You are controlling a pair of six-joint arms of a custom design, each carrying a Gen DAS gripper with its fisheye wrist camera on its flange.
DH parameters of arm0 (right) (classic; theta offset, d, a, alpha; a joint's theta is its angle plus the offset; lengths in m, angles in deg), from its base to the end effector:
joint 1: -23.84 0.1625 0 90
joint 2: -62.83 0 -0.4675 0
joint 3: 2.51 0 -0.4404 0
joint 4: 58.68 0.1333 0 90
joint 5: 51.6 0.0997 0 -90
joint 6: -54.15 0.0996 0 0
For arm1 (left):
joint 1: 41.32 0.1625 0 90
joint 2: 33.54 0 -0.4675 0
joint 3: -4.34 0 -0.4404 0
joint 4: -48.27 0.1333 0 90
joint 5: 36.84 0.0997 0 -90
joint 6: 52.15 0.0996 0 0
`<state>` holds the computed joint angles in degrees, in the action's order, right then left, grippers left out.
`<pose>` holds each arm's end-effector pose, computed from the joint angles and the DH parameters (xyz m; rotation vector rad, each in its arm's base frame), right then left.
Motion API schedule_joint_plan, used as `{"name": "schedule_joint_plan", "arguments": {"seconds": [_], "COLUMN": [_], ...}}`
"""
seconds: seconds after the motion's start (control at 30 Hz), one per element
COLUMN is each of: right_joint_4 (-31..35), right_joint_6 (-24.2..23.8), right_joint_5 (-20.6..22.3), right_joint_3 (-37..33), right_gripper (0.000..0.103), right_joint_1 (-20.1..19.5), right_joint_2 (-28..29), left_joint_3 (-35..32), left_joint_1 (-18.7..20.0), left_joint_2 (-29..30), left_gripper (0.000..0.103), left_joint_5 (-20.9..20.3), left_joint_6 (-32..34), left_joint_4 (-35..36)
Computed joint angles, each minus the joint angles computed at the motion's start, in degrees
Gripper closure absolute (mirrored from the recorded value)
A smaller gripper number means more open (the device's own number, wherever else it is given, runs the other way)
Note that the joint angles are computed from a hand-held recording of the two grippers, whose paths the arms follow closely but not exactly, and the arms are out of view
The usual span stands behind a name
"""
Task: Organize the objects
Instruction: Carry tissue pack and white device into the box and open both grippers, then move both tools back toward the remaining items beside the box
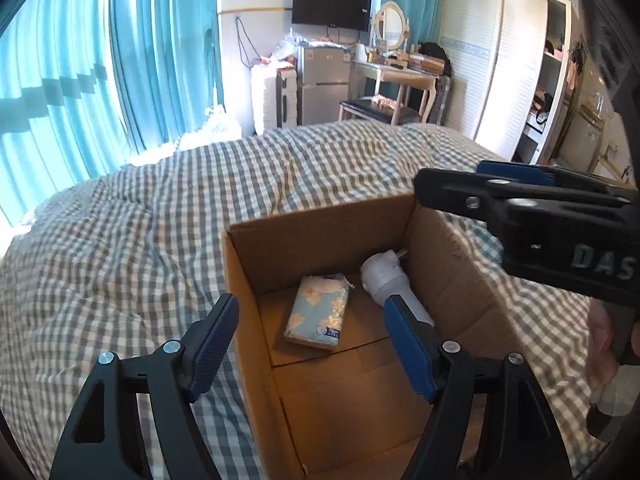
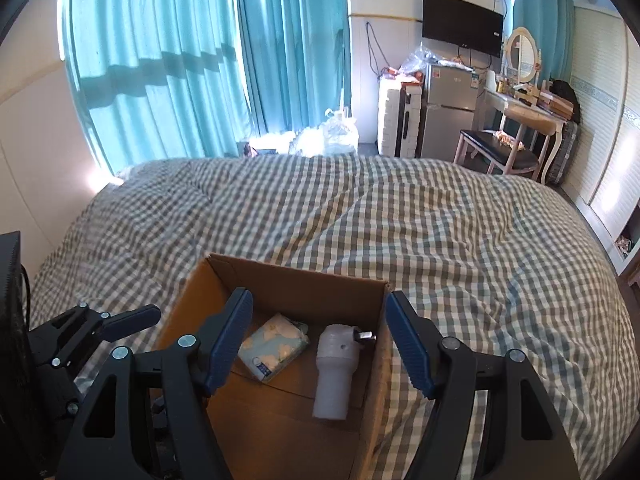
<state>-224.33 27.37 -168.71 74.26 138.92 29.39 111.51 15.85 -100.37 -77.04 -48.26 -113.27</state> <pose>0.4366 -0.7255 0.0963 0.9624 -2.3899 0.7355 -0.1701 -0.6498 0.3039 0.4383 2.2601 -0.8820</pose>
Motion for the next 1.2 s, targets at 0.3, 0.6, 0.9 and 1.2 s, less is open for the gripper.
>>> {"name": "schedule_joint_plan", "arguments": {"seconds": [0.3,0.6,0.9,1.2], "right_joint_4": [-7.12,-12.92,-16.27,-18.08], "right_joint_6": [-0.73,-1.02,-2.33,-3.78], "right_joint_5": [-0.58,-2.92,-4.78,-5.41], "right_joint_3": [8.45,17.61,24.10,29.53], "right_gripper": [0.018,0.008,0.004,0.004], "right_joint_1": [3.67,7.91,11.83,13.47], "right_joint_2": [-8.79,-17.53,-24.13,-27.93], "left_joint_3": [4.09,8.29,11.58,14.50], "left_joint_1": [-8.02,-15.92,-24.05,-28.02], "left_joint_2": [-5.73,-12.97,-18.88,-24.37], "left_gripper": [0.009,0.001,0.000,0.000], "left_joint_5": [6.75,14.06,21.78,25.23], "left_joint_6": [-3.45,-11.40,-20.04,-33.89], "left_joint_4": [-1.00,5.82,15.60,30.88]}}
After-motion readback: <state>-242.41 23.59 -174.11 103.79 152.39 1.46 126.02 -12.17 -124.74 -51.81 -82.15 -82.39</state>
